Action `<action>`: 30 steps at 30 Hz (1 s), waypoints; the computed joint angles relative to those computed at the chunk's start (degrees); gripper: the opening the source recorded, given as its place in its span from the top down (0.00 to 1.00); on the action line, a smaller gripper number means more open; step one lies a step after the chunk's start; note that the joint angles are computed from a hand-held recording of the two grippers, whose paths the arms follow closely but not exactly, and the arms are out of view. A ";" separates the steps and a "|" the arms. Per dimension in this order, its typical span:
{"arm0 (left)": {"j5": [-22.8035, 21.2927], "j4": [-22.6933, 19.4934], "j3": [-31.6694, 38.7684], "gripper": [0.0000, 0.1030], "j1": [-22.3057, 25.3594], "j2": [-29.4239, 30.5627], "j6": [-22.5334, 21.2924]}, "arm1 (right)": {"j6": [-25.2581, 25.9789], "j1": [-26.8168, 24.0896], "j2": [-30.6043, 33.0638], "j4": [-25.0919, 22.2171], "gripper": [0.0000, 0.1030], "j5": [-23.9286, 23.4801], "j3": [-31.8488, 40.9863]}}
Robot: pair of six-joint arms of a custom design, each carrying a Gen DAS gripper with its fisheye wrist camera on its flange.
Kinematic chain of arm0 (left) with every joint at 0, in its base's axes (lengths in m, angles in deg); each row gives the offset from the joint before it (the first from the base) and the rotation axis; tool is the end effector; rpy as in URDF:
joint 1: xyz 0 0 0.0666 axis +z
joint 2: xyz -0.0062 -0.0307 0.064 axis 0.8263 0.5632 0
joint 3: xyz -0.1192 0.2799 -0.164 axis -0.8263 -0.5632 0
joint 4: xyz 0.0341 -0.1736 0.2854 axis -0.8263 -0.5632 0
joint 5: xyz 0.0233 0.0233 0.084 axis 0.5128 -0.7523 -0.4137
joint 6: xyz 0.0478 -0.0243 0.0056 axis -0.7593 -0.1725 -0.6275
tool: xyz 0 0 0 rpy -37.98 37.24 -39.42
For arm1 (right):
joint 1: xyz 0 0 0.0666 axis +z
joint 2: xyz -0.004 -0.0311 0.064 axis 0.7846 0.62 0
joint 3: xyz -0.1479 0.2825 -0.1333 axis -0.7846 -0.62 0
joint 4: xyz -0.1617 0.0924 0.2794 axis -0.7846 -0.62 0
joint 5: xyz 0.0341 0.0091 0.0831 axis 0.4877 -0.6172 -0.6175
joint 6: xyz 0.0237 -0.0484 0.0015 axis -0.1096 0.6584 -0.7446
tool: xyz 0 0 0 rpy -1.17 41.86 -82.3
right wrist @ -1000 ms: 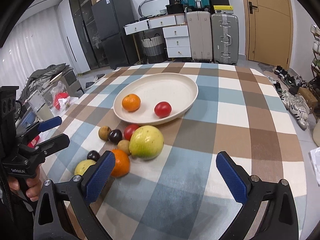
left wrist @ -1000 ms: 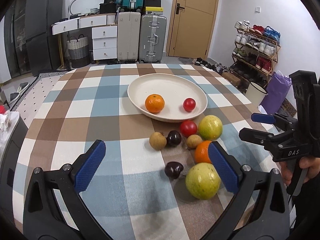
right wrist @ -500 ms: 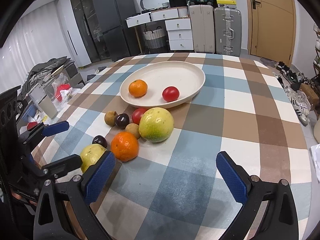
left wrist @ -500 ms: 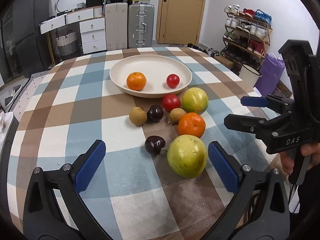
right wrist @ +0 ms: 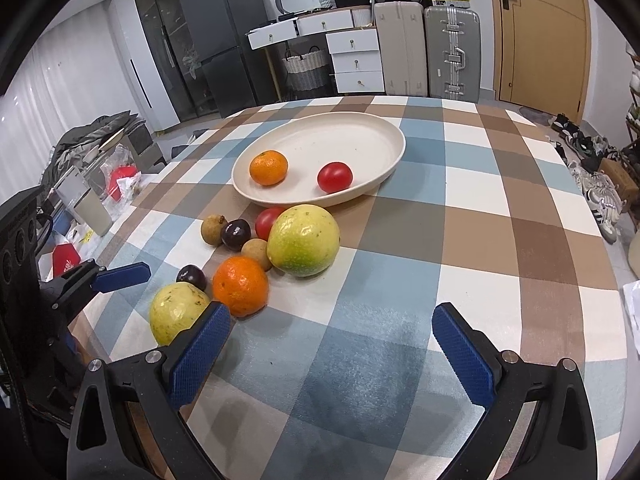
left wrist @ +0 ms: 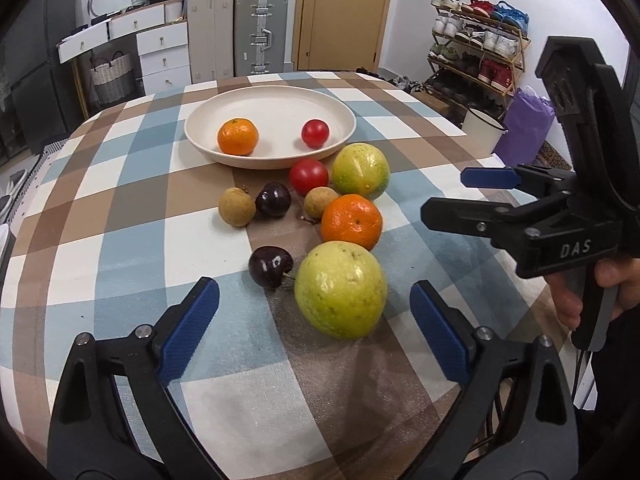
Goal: Organize fruits
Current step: 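Grasp the large green-yellow fruit with the left tool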
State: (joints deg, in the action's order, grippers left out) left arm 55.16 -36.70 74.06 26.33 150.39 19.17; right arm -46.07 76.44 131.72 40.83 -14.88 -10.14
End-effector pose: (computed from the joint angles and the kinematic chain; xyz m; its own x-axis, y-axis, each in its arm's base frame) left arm 0.5109 -0.2946 0.2495 -0.6446 0.3580 -0.6755 0.5716 0.8124 -0.1148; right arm 0.4651 0.2113 0.2571 -0.7790 0.0603 -0.6241 -0.0863 0.9756 0.2019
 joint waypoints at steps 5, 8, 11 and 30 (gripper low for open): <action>2.38 -0.64 0.27 0.24 0.04 0.24 -0.44 | -0.07 -0.35 0.50 -0.34 0.00 -0.39 0.10; 2.79 -0.85 0.15 0.31 -0.18 0.19 -1.16 | -0.17 -0.49 0.74 -0.38 0.00 -0.77 0.10; 3.66 -1.45 0.27 0.42 -0.36 0.20 -1.84 | -0.06 -0.52 0.91 -0.46 0.00 -0.77 0.11; 5.32 -0.50 0.53 0.54 -0.01 0.97 -0.32 | -0.06 -0.42 1.29 -0.39 0.00 -1.42 0.18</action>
